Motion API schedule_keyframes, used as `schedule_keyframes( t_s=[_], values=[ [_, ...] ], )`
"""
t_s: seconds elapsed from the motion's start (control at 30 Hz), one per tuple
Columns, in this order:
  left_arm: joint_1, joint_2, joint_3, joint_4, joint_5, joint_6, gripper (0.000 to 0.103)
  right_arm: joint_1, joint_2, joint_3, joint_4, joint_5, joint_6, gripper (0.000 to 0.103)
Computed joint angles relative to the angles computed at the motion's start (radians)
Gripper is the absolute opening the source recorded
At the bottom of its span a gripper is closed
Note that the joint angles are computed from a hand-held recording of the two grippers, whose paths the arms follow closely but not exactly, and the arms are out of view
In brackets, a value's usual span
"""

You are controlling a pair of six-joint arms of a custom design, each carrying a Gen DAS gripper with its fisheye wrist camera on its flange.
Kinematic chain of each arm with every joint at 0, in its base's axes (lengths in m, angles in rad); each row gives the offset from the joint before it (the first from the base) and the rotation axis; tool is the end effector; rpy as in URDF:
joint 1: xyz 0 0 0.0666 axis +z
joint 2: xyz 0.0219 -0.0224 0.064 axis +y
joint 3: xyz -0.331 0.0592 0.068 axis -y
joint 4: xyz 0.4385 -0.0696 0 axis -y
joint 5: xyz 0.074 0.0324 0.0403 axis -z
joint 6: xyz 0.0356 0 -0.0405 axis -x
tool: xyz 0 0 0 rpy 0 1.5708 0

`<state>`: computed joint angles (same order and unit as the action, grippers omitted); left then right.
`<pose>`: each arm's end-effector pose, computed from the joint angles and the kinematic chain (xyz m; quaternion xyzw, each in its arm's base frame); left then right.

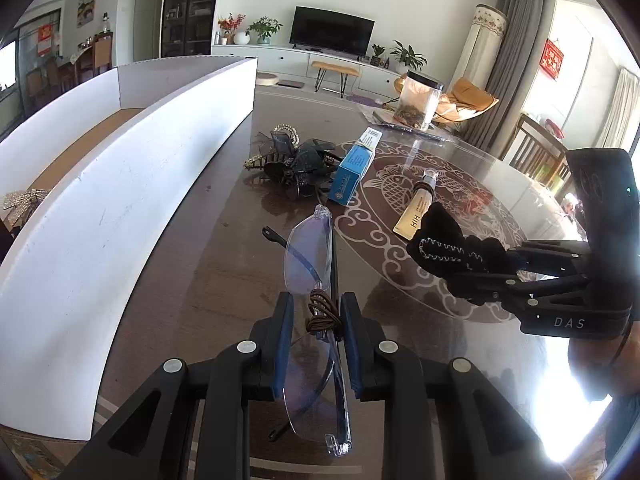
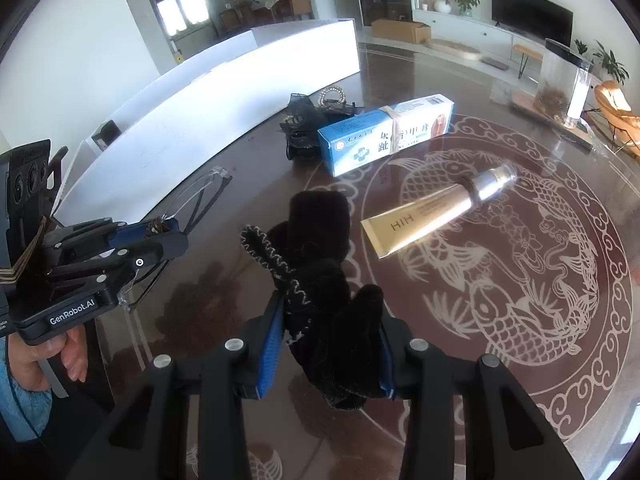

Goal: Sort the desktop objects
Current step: 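Carry glasses and glove into the cardboard bin and open both tools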

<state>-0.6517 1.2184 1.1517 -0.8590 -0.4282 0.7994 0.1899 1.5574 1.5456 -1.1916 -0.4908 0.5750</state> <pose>0.3846 -0.2753 0.3504 -0.1355 0.9193 -0.0548 0.3654 0.5484 0.1221 0.3589 -0.3971 0.8683 0.2005 0.2196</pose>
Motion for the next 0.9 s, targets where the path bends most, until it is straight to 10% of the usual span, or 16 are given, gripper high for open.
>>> schedule_keyframes(
  t_s=[0.43,0.77,0.9],
  values=[
    [0.134,-0.268,0.034,-0.19,-0.151,-0.014,0.024,0.224,0.053,0.273,0.059,-0.133,-0.203,0.041],
    [0.399,-0.284,-0.078,-0.33,0.055,0.022,0.025,0.454,0.31,0.564,0.012,-0.015,-0.283,0.042],
    [0.413,-0.255,-0.083,-0.341,0.076,0.044,0.054,0.485,0.413,0.652,-0.072,0.04,-0.283,0.074]
  ],
)
